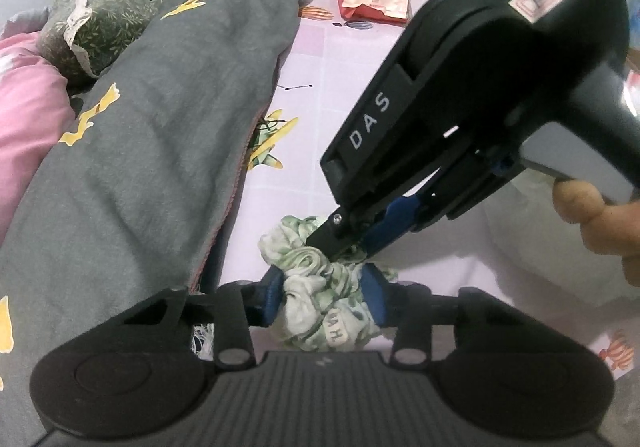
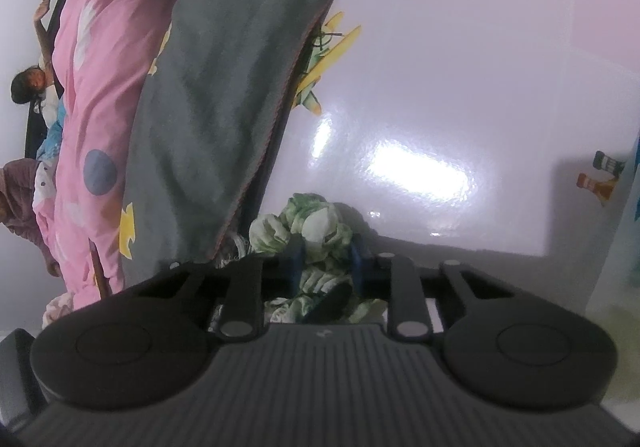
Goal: Organize soft objects
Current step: 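Close the right tool on the green floral cloth and lift it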
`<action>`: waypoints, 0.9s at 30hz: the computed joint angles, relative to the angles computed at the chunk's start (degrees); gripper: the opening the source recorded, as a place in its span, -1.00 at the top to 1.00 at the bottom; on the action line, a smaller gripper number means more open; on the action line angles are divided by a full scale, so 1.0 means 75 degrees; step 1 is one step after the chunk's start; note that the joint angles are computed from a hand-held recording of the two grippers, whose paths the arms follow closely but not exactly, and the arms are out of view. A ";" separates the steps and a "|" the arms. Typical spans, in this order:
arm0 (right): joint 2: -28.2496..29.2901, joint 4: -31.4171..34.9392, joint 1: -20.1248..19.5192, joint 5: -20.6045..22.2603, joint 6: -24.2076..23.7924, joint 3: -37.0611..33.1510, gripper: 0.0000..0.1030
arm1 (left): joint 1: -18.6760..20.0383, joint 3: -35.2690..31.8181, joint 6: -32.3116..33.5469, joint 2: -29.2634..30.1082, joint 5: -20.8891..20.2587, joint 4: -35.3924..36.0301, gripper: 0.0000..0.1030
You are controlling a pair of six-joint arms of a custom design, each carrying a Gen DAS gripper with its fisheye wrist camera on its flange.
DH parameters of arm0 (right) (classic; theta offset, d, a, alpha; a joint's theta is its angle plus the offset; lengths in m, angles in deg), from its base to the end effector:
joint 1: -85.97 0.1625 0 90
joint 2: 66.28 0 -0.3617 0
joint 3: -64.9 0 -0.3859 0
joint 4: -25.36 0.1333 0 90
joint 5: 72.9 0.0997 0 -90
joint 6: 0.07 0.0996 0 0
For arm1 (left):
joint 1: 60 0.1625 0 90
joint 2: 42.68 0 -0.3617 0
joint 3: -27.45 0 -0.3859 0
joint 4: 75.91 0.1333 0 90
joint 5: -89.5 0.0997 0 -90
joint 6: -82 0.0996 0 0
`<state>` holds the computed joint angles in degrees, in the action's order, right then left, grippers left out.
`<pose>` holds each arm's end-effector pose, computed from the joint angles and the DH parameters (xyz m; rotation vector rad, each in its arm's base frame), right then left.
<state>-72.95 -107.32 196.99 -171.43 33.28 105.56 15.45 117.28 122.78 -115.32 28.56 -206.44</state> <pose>0.3950 -0.6974 -0.0935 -0.3462 -3.0433 0.3114 0.0245 -0.6289 0.3532 1.0577 2.3101 -0.3611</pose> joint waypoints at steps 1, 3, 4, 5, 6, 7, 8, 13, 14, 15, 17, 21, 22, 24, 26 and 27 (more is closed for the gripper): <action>0.0003 -0.0017 0.0003 -0.0007 0.0010 0.0003 0.63 | -0.0012 0.0023 0.0001 -0.0016 -0.0001 -0.0019 0.22; -0.0075 -0.0129 0.0006 -0.0004 0.0004 0.0140 0.67 | -0.0021 0.0026 0.0010 -0.0030 -0.0018 -0.0040 0.24; -0.0109 -0.0177 0.0007 0.0000 0.0014 0.0197 0.68 | -0.0030 0.0054 0.0019 -0.0058 -0.0024 -0.0057 0.25; -0.0127 -0.0202 0.0014 -0.0005 0.0017 0.0225 0.69 | -0.0028 0.0032 0.0028 -0.0049 -0.0034 -0.0060 0.26; -0.0159 -0.0242 0.0021 -0.0016 0.0014 0.0274 0.69 | -0.0035 0.0039 0.0028 -0.0064 -0.0042 -0.0061 0.26; -0.0187 -0.0276 0.0028 -0.0016 0.0012 0.0318 0.70 | -0.0046 0.0071 0.0034 -0.0099 -0.0048 -0.0076 0.26; -0.0194 -0.0301 0.0039 -0.0019 0.0011 0.0331 0.70 | -0.0053 0.0067 0.0037 -0.0101 -0.0050 -0.0082 0.26; -0.0235 -0.0390 0.0085 -0.0046 0.0016 0.0393 0.71 | -0.0085 0.0142 0.0069 -0.0196 -0.0096 -0.0141 0.26; -0.0198 -0.0380 0.0104 -0.0063 0.0028 0.0333 0.71 | -0.0061 0.0092 0.0110 -0.0168 -0.0130 -0.0150 0.26; -0.0225 -0.0416 0.0112 -0.0070 0.0024 0.0374 0.71 | -0.0070 0.0113 0.0122 -0.0194 -0.0145 -0.0170 0.27; -0.0287 -0.0492 0.0120 -0.0081 0.0005 0.0469 0.71 | -0.0070 0.0108 0.0166 -0.0214 -0.0179 -0.0179 0.27; -0.0372 -0.0601 0.0147 -0.0114 -0.0009 0.0598 0.71 | -0.0092 0.0153 0.0214 -0.0264 -0.0226 -0.0226 0.27; -0.0372 -0.0613 0.0155 -0.0133 -0.0010 0.0603 0.71 | -0.0095 0.0148 0.0215 -0.0256 -0.0227 -0.0230 0.28; -0.0405 -0.0647 0.0159 -0.0148 -0.0012 0.0659 0.71 | -0.0107 0.0162 0.0214 -0.0270 -0.0233 -0.0232 0.29; -0.0443 -0.0706 0.0170 -0.0163 -0.0032 0.0724 0.72 | -0.0136 0.0186 0.0232 -0.0293 -0.0259 -0.0275 0.31; -0.0476 -0.0756 0.0182 -0.0182 -0.0045 0.0771 0.73 | -0.0152 0.0198 0.0247 -0.0316 -0.0292 -0.0293 0.32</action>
